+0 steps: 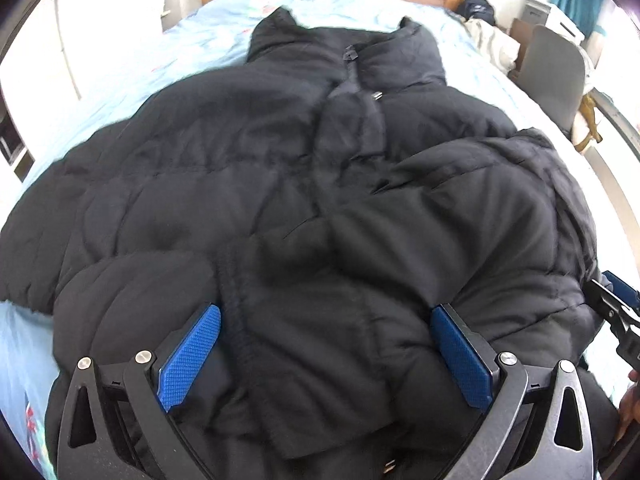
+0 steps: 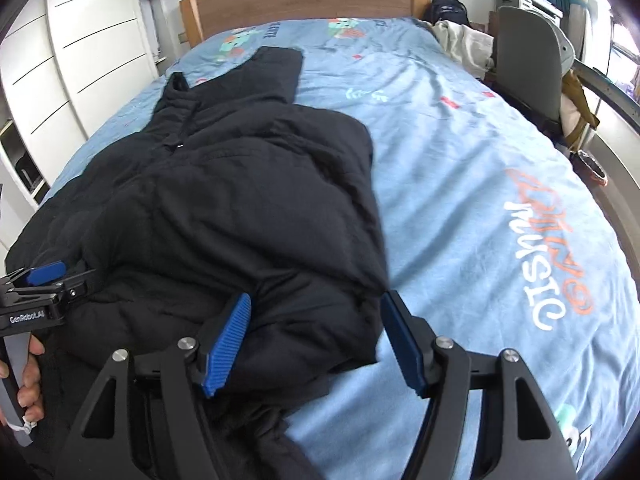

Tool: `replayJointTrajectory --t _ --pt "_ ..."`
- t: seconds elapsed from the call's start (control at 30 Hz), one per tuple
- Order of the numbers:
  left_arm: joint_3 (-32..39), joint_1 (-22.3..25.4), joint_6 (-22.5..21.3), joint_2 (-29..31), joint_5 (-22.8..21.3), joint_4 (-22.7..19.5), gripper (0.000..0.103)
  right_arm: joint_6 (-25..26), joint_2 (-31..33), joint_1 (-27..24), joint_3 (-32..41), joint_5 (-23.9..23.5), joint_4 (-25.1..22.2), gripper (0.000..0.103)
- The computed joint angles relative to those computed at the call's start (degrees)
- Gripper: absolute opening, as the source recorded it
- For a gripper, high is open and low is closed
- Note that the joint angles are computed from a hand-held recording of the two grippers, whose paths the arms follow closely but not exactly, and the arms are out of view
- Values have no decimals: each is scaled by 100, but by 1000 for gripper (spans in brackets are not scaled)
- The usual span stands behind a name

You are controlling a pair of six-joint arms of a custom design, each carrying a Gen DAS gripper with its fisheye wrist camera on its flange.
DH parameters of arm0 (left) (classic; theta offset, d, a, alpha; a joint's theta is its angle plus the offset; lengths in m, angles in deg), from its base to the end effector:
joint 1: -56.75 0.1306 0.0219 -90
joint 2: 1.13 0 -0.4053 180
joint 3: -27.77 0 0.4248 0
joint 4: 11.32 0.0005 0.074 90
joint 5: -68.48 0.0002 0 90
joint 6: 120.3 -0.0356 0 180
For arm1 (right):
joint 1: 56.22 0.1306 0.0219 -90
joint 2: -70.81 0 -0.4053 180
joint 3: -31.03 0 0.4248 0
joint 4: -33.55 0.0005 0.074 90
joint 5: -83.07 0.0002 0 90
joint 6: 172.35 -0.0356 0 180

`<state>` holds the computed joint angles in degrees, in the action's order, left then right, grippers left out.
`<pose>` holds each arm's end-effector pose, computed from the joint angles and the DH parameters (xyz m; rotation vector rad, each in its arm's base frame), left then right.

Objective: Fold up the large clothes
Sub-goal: 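Lift the sleeve and fold it across the coat body with the right gripper, then move the left gripper to the other sleeve cuff of the coat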

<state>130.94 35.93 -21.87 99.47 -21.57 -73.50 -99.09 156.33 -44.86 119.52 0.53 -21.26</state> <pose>0.5383 -0.2052 0.4534 0.2827 2.6072 -0.1787 0.4734 0.0899 0.4706 0.1712 2.4596 0.0511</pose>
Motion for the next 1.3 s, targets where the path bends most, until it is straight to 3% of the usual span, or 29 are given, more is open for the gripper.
replayJointTrajectory --t 0.1,0.23,0.37,0.67,0.83,1.03,1.3 --pt "-7 137 -8 -90 96 -205 103 -104 59 33 74 195 -296 66" --pt "-120 264 -246 -446 -184 -274 102 -338 -71 145 167 553 -667 66" --pt "-272 614 -209 -826 -18 -440 102 -614 -410 442 270 788 -969 66" --pt "-691 1724 -668 -1841 135 -826 102 -1370 -1075 1755 500 1492 -1547 67" --pt "-857 2504 -1140 -2203 412 -926 102 -2188 -1346 2576 495 1989 -1985 67" --pt "-782 3545 -1376 -2074 1226 -1094 102 -3226 -1554 3378 406 2525 -2715 67" --pt "-430 4456 -1367 -1398 1918 -1177 102 -4011 -1599 3628 430 2712 -3258 67"
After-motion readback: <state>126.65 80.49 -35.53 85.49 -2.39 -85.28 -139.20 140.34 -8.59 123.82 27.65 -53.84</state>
